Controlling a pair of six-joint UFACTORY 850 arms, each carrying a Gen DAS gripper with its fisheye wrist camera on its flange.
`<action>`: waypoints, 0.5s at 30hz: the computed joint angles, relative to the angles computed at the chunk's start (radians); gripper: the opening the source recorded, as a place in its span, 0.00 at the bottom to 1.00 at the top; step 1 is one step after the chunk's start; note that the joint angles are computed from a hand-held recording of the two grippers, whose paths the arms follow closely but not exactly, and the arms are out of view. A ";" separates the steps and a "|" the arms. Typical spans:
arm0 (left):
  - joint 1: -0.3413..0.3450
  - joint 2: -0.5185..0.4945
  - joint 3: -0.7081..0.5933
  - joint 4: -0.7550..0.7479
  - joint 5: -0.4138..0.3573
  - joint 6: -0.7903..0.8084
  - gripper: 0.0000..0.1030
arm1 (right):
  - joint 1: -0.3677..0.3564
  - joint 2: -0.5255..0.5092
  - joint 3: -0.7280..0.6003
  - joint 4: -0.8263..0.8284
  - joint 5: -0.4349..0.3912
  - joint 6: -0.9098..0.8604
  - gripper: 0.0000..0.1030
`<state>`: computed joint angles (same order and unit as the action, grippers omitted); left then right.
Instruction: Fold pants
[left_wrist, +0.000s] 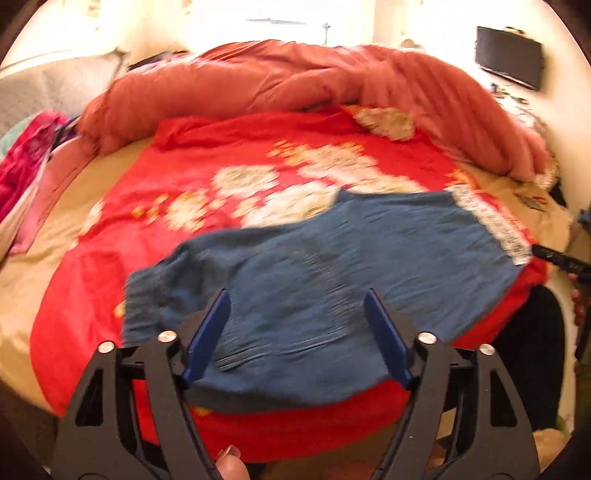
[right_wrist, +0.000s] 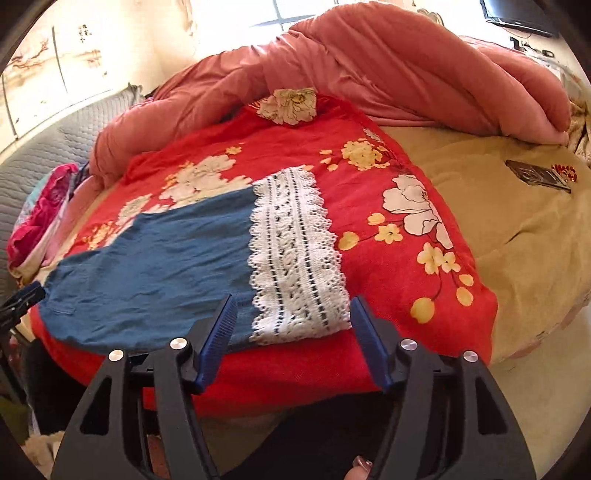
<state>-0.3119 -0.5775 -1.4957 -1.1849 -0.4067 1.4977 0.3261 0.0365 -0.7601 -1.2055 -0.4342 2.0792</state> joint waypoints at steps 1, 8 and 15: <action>-0.007 0.000 -0.003 0.002 -0.014 0.003 0.70 | 0.005 0.001 -0.001 -0.006 -0.002 0.007 0.65; -0.084 -0.050 -0.091 0.119 -0.112 -0.082 0.75 | 0.017 0.007 0.009 -0.044 0.005 0.073 0.70; -0.162 -0.164 -0.287 0.265 -0.219 -0.196 0.83 | 0.001 0.006 0.023 -0.096 0.038 0.162 0.71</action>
